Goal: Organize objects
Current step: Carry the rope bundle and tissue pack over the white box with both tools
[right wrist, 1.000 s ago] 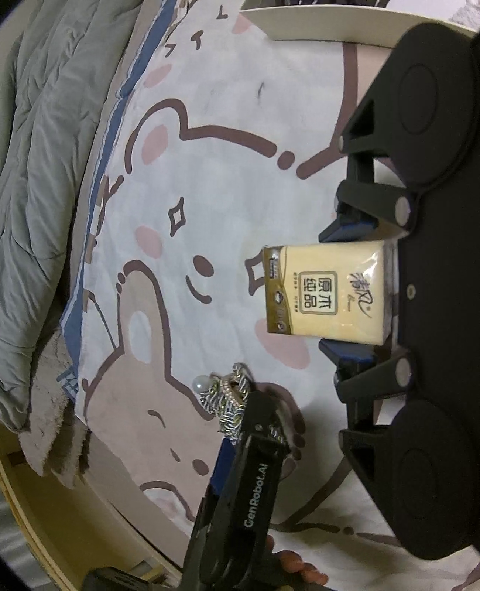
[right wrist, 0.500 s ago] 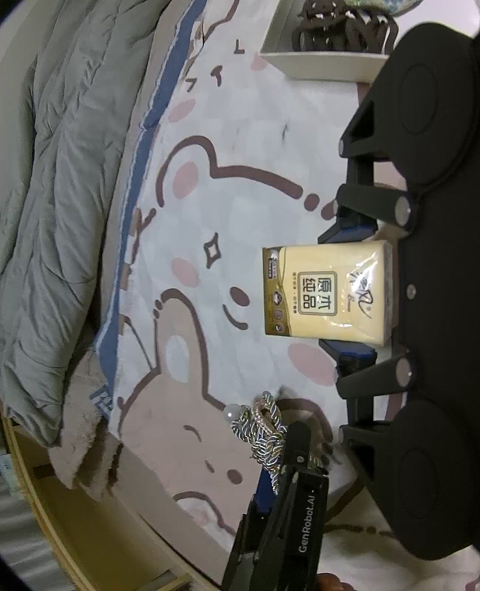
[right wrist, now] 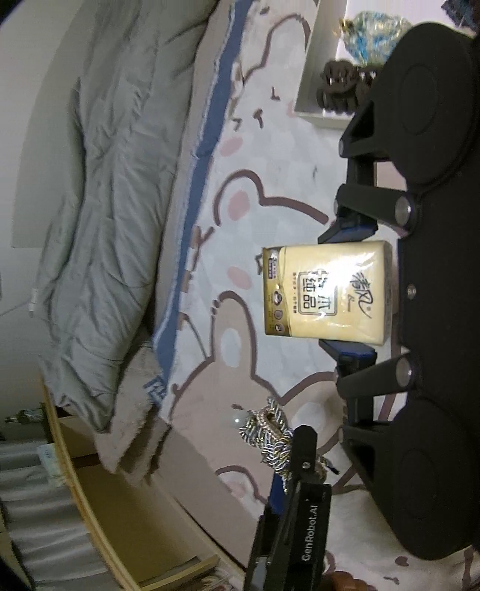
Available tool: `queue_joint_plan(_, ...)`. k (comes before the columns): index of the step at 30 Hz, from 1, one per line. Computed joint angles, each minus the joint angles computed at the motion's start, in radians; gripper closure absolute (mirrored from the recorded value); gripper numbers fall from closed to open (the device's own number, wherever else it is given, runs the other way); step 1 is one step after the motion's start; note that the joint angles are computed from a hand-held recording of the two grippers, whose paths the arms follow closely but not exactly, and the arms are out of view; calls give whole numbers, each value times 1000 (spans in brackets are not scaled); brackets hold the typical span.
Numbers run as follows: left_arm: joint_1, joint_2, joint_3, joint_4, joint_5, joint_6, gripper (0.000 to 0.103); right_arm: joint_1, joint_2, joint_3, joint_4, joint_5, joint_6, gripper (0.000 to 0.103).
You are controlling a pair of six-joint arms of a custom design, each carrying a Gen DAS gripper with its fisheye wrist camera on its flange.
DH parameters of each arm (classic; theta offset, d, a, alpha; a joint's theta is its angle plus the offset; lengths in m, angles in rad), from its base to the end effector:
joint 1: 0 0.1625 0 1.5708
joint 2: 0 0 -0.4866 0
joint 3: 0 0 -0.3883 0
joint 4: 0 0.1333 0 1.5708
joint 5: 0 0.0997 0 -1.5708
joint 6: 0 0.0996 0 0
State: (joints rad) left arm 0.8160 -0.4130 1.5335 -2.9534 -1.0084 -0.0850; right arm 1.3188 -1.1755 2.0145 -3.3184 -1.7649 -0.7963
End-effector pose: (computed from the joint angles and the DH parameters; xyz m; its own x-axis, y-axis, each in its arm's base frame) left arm -0.3663 -0.6615 -0.0473 -0.7645 0.4175 -0.4911 0.5990 0.7417 -0.3019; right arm -0.0354 -0.5952 0.3412 -0.7476 -0.1515 0.6466 -0.5449 0.6966 -0.4668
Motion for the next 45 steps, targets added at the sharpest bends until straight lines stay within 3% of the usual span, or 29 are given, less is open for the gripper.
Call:
queue_joint_plan(12, -56, -20, 52, -93, -18, -23, 55, -2, -109, 75, -71, 4, 38, 51)
queue_joint_plan(18, -74, -6, 40, -114, -24, -17, 55, -39, -154, 96, -87, 55, 65, 51)
queue_joint_plan(26, -84, 31, -6, -102, -39, -24, 55, -89, -202, 94, -71, 85, 39, 51)
queue_joint_plan(45, -132, 221, -286, -5, -182, 37, 55, -247, -282, 11, 21, 155, 26, 51)
